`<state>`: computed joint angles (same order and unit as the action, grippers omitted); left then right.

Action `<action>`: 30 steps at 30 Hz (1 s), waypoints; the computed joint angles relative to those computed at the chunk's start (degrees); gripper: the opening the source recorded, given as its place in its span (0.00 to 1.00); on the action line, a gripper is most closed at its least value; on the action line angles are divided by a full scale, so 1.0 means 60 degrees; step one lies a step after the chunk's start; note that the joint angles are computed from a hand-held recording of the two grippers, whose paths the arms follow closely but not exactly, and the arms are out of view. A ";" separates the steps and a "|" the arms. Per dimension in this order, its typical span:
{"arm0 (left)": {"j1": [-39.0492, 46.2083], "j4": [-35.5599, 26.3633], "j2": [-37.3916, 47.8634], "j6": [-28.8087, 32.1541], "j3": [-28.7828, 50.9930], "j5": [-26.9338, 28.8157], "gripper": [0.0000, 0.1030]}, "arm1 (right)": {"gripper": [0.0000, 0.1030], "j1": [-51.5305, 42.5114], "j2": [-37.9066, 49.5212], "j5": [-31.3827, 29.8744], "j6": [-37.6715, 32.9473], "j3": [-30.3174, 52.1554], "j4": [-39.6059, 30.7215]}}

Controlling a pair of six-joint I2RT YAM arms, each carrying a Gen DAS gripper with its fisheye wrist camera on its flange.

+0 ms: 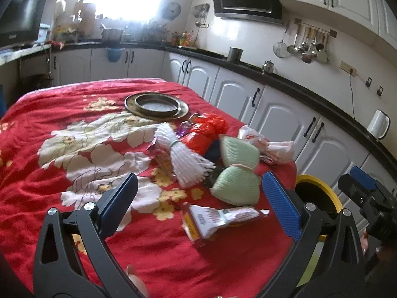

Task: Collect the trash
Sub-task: 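Grasp the snack box with the left tool while the right tool grasps the green mesh scrubber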

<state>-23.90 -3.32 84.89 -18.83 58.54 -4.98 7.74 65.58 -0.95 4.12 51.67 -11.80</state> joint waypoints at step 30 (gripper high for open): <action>0.0832 -0.1379 0.2894 0.0128 0.1583 0.3051 0.87 | 0.94 -0.0544 0.7920 -0.3410 -0.0730 0.7356 -0.2739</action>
<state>-18.91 -11.60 102.25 -18.07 68.04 13.32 4.48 113.10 -21.41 -0.26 95.80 -28.24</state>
